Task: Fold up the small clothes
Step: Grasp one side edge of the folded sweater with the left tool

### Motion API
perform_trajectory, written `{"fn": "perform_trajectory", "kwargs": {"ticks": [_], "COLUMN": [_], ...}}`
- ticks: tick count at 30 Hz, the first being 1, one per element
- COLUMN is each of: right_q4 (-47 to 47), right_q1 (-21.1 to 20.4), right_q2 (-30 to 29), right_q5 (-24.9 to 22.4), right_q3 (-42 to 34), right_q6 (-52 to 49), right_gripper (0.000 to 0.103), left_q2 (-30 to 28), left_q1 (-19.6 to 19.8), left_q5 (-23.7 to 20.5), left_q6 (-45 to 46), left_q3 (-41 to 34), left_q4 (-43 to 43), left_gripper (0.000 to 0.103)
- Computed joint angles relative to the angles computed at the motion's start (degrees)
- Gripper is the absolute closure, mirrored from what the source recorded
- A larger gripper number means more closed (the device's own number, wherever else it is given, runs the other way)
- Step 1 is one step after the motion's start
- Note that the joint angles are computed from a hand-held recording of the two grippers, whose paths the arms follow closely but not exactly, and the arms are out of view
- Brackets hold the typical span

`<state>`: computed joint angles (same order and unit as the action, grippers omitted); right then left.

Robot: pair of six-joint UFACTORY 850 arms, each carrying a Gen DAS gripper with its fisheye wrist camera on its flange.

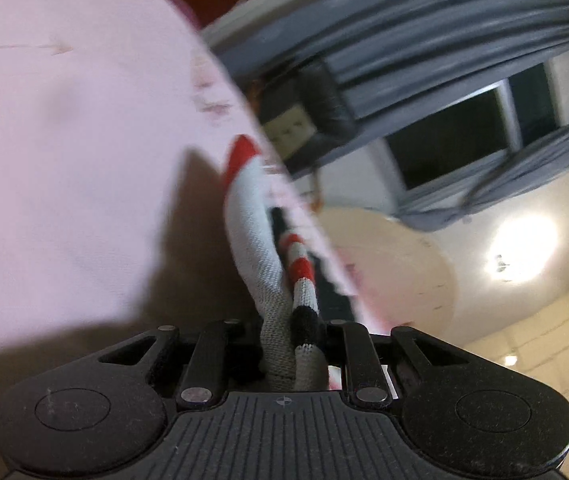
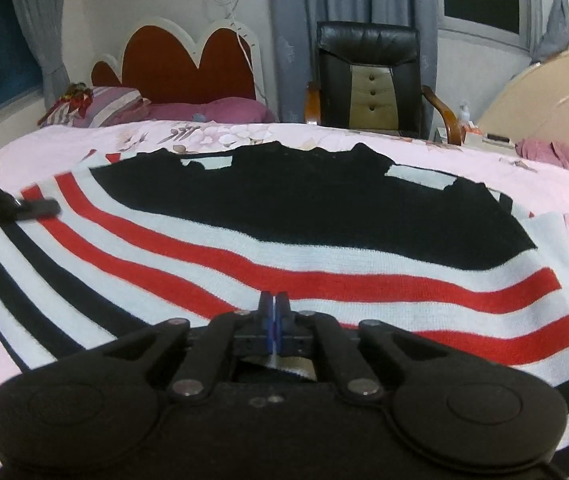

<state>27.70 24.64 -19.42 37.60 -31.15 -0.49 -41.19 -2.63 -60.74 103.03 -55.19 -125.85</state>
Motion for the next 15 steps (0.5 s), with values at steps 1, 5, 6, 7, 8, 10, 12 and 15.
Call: {"fn": "perform_trajectory", "kwargs": {"ticks": [1,5,6,7,8,10,12,15], "right_q4": [-1.09,-4.55,-6.16,-7.68,-9.97,-16.68,-21.92,-24.38], "right_q1": [-0.41,-1.44,-1.95,-2.42,-3.20,-5.49,-8.02,-12.54], "right_q2": [-0.17,-0.26,-0.16,-0.10,0.02,0.64,2.60,7.04], "right_q5": [0.11,0.68,0.78,0.86,0.87,0.77,2.84,9.65], "right_q3": [0.01,0.44,0.66,0.81,1.01,1.67,4.13,11.06], "right_q6": [1.44,6.51,8.76,10.95,13.92,22.01,30.64,39.77], "right_gripper": [0.103,0.103,0.103,0.103,0.103,0.103,0.103,0.097], "left_q2": [0.93,4.59,5.50,6.48,7.44,9.02,10.20,10.12], "left_q1": [-0.61,-4.04,-5.24,-6.47,-7.98,-11.52,-15.34,-21.88], "left_q5": [-0.37,-0.57,-0.26,0.62,1.83,5.02,10.40,20.32], "left_q6": [0.43,0.09,0.09,0.51,0.87,1.71,4.17,7.75], "left_q3": [0.36,0.86,0.85,0.81,0.81,0.54,-0.35,-3.25], "left_q4": [-0.17,-0.48,-0.36,-0.24,-0.58,-0.89,-1.62,-2.07], "left_gripper": [0.084,0.084,0.084,0.084,0.084,0.084,0.084,0.084]}}
